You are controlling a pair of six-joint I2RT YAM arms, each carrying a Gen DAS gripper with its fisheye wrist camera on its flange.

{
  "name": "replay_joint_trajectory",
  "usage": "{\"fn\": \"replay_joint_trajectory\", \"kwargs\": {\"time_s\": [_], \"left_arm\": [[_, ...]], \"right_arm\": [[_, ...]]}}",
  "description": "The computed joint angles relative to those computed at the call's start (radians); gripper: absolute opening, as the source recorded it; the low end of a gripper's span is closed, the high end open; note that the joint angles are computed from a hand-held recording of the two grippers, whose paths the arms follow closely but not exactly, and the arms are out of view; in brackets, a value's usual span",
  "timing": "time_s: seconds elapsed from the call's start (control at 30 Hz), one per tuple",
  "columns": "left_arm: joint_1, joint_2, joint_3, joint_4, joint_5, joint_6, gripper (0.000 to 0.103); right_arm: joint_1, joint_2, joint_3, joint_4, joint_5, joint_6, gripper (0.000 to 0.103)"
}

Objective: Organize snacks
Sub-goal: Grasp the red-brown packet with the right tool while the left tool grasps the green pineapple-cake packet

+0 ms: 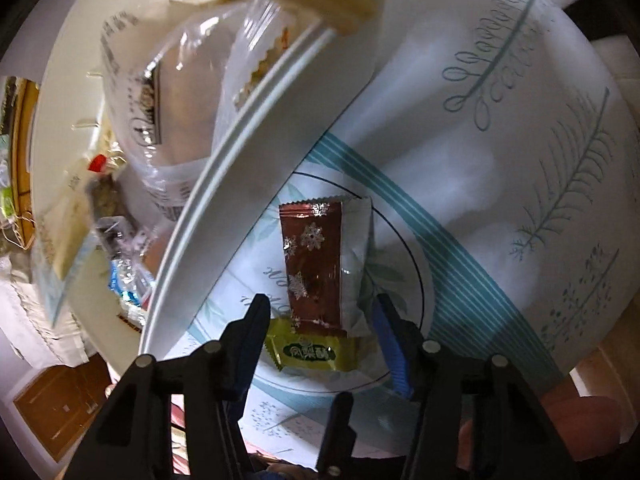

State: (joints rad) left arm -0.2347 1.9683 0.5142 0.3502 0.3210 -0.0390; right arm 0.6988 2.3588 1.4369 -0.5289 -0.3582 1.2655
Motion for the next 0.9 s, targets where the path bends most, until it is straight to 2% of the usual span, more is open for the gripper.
{"fn": "replay_joint_trajectory", "kwargs": {"time_s": [0.17, 0.3, 0.53, 0.6, 0.63, 0.73, 0.9], "left_arm": [[-0.036, 0.058, 0.056, -0.017, -0.052, 0.006, 0.076], [-0.055, 0.092, 0.061, 0.024, -0.091, -0.019, 0.067], [-0.042, 0.098, 0.032, 0.083, -0.064, -0.008, 0.056], [-0.035, 0.095, 0.014, 0.103, -0.050, -0.003, 0.052], [-0.031, 0.098, 0.008, 0.114, -0.047, -0.007, 0.051], [-0.016, 0.092, -0.012, 0.131, -0.043, -0.018, 0.049], [0.019, 0.065, -0.051, 0.126, -0.047, -0.031, 0.048]], "right_arm": [[-0.007, 0.089, 0.126, -0.090, -0.004, -0.044, 0.048], [-0.007, 0.140, 0.197, -0.131, -0.013, -0.079, 0.048], [-0.001, 0.235, 0.353, -0.245, -0.009, -0.112, 0.047], [0.009, 0.262, 0.399, -0.275, -0.003, -0.118, 0.043], [0.006, 0.242, 0.373, -0.284, 0.001, -0.129, 0.041], [0.025, 0.260, 0.417, -0.320, 0.011, -0.119, 0.036], [0.038, 0.226, 0.374, -0.327, 0.029, -0.114, 0.033]]}}
